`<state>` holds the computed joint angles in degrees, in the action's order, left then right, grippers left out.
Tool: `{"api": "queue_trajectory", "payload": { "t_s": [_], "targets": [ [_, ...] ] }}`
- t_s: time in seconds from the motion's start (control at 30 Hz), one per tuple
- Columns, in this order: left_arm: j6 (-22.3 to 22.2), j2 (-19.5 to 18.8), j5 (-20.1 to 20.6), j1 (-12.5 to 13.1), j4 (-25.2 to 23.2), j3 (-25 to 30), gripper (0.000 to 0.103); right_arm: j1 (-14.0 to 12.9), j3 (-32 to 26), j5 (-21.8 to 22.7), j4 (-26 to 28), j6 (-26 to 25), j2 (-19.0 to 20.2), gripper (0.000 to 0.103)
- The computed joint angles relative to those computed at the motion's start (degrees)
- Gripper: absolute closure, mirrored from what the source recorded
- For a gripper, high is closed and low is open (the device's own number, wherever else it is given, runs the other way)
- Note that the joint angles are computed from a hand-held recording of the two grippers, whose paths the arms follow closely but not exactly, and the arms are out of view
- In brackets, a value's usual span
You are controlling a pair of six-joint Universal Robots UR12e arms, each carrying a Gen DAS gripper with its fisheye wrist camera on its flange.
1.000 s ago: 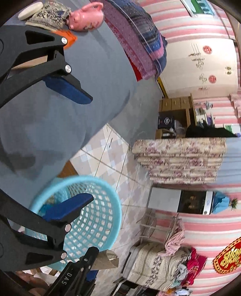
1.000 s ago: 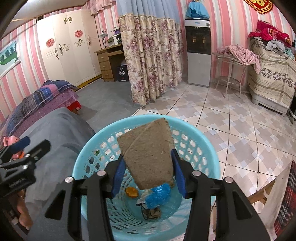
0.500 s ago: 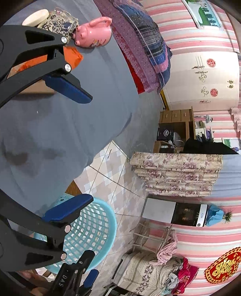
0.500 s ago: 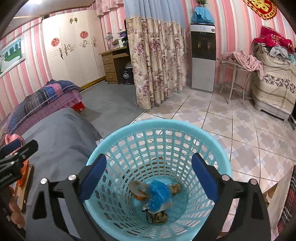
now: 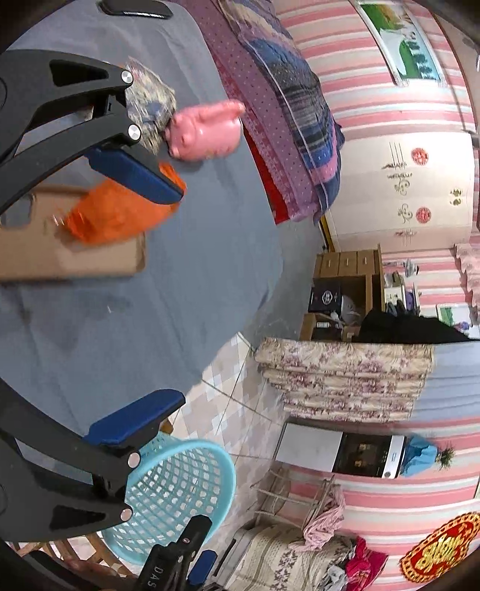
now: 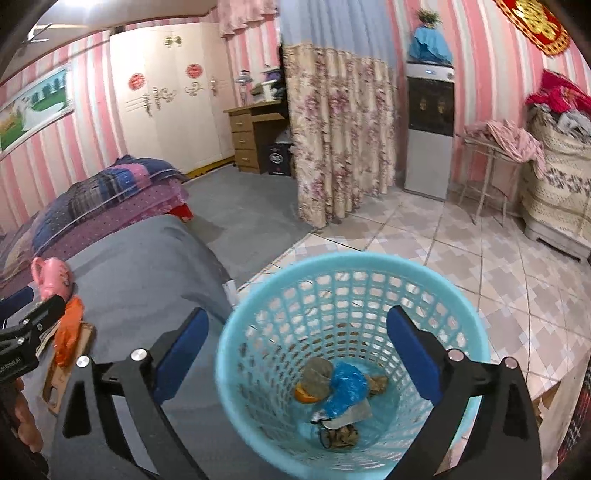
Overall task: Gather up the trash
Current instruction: 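Move both open tools back to the table items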
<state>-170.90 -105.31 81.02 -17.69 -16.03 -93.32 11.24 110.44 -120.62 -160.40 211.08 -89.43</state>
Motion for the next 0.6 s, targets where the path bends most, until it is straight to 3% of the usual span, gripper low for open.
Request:
{"api": "queue_trajectory", "payload": {
  "t_s": [0.3,0.6],
  "targets": [
    [-0.9,3.5,2.2,3.8,1.6,-4.5,0.006,2.4,-2.7,3.2,-2.1,-5.4,2.9,0.008],
    [-2.1,6.1,3.8,8.1,0.6,-7.7,0.006,4.4,-5.0,6.0,-2.2,-7.7,5.5,0.008]
  ]
}}
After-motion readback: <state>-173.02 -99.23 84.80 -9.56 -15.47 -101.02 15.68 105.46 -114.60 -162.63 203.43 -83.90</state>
